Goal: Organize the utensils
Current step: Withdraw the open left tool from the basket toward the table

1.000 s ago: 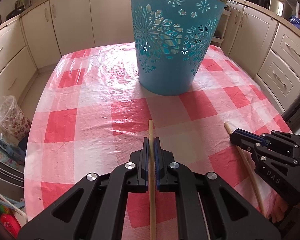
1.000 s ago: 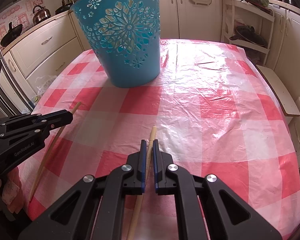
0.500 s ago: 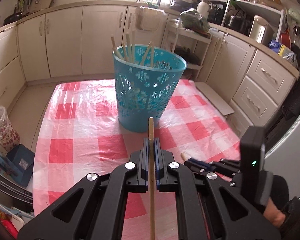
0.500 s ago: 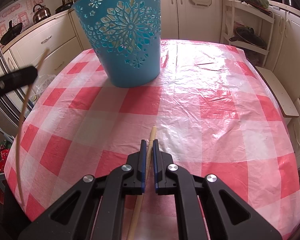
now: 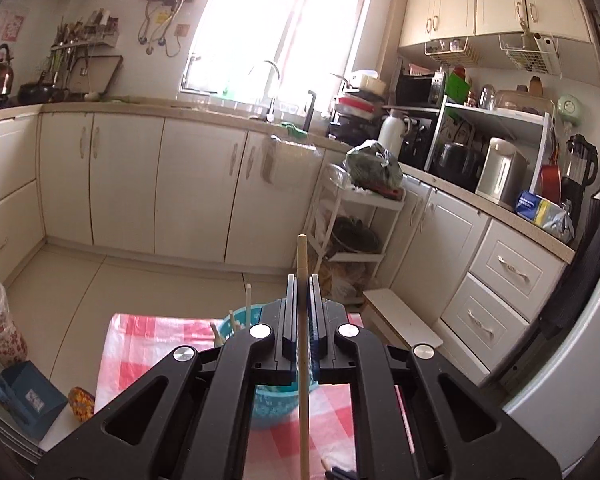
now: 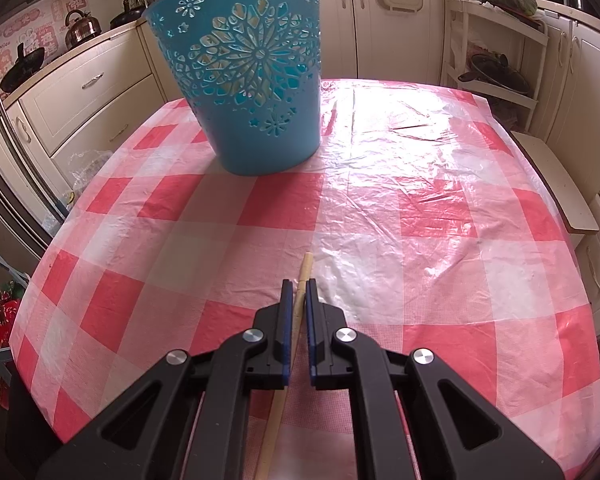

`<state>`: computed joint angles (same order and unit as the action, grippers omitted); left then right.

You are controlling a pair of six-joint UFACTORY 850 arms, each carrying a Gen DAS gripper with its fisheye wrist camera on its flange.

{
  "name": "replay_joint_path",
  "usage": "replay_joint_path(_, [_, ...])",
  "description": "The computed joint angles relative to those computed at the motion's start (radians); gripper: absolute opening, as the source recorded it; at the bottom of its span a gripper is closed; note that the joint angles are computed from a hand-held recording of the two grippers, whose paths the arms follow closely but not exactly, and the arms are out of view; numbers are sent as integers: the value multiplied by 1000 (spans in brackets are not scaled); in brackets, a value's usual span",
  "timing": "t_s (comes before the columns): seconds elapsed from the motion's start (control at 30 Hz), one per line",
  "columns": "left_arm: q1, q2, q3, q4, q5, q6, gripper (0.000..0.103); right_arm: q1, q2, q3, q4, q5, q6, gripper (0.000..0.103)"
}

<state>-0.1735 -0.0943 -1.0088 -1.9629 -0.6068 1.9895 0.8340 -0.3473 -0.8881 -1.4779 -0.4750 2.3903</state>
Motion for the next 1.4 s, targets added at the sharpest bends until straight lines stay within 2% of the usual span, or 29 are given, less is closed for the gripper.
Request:
replay_joint_path(0.27, [-79,-89,-109,-449,72,337,5,-7,6,10,-44,14,55,7])
replay_joint_path(0.43, [-115,-179,-172,-662,93,496,5,-12,11,18,-77,26,92,7])
replay_joint_path(0.6, [-141,-249,-190,-799,97,642,5,-20,18,31,-130,42,149,7])
replay_joint_path(0.77, [-165,-283,-175,-847,118,780,6,-25,23,38,-165,52,191,7])
replay_joint_path(0.83, [-160,-282,-162,-796,131,743,13,-25,24,39,-169,54,195,7])
replay_joint_path(0.9, [-153,-264,-133,-827,126,772,33,-26,25,40,-176,56,203,7])
replay_joint_path(0.93, [-147,-246,-108,-854,113,789,52,-26,26,40,-178,57,207,7])
replay_joint_path(0.97, [-137,-222,-77,-897,87,816,66,-27,26,41,-183,58,211,7])
replay_joint_path(1.0, [-127,-194,-40,-948,56,851,72,-27,26,42,-185,59,214,7])
replay_joint_path(1.07, [-104,-132,40,-1062,2,931,90,-28,28,44,-194,61,223,10])
replay_joint_path(1.17, [-56,-67,154,-1153,-49,972,95,-28,29,44,-223,69,235,18])
replay_joint_path(1.27, [3,-68,207,-1100,25,930,95,-22,28,41,-204,63,215,19])
replay_joint_path(1.4, [40,-136,217,-1002,154,894,95,-13,40,56,-174,47,230,19])
